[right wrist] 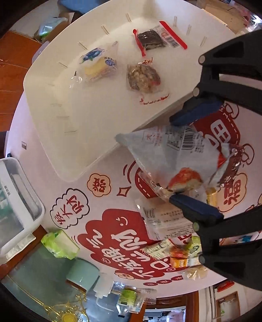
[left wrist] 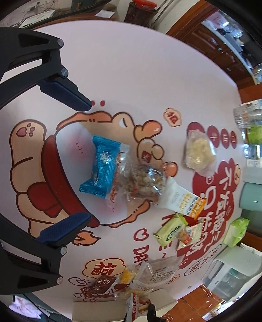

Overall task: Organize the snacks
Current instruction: 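Grasp the white red-printed bag with the right tool while the left tool grasps the blue wrapped snack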

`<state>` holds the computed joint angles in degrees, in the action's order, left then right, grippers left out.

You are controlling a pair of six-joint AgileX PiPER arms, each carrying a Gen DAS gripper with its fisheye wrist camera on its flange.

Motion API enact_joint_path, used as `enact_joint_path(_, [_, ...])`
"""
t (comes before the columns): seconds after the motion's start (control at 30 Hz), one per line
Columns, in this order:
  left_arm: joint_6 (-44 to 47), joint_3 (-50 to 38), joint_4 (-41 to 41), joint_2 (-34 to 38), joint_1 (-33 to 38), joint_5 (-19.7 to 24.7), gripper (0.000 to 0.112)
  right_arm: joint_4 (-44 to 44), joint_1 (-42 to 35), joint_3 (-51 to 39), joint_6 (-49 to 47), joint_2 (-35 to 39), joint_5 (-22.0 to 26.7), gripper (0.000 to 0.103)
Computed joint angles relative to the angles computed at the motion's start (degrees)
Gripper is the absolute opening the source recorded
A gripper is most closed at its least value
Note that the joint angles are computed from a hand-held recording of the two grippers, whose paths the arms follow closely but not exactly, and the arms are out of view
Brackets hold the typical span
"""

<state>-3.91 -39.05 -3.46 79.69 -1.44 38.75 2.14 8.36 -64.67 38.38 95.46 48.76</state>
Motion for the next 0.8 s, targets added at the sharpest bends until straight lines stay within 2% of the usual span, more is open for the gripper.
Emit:
enact_joint_path(0.13, [2.04, -0.41, -1.69, 3.96, 0.86, -1.36, 0.1, 1.1, 0.09, -1.88, -1.47, 4.02, 0.73, 0.075])
enact_joint_path(0.2, [1.76, -0.6, -1.53, 5.85, 1.03, -2.41, 0.1, -1.51, 1.72, -3.11, 0.05, 5.69, 1.66, 0.075])
enact_joint_path(0.23, [1.84, -0.82, -1.85, 6.82, 1.22, -2.84, 0.1, -2.26, 2.7, -3.2, -0.33, 5.91, 0.85, 0.07])
enact_joint_path(0.33, [1.95, -1.29, -2.62, 9.05, 1.69, -4.3, 0.1, 0.94, 2.66, -2.57, -4.07, 6.44, -1.26, 0.066])
enact_joint_path(0.4, [1.37, -1.51, -2.39, 10.01, 1.65, -5.23, 0.097, -2.22, 4.29, -2.53, -2.43, 6.21, -1.91, 0.061])
enact_joint_path(0.47, [2.12, -1.72, -2.92, 11.01, 1.54, -5.84, 0.082, -2.48, 4.86, -2.3, -3.34, 5.86, -2.14, 0.054])
enact_joint_path(0.53, [0.27, -1.82, -0.47, 11.28, 0.46, -6.29, 0.066, -3.24, 5.66, -1.9, -3.59, 5.09, -2.35, 0.052])
enact_joint_path(0.6, [-1.62, -1.55, 1.91, 10.93, -0.68, -6.94, 0.056, -4.03, 6.22, -1.49, -3.69, 4.29, -2.81, 0.05])
enact_joint_path(0.8, [-3.74, -1.28, 4.21, 10.19, -1.68, -7.48, 0.045, -7.48, 9.26, 1.72, -3.48, -0.44, -4.56, 0.048])
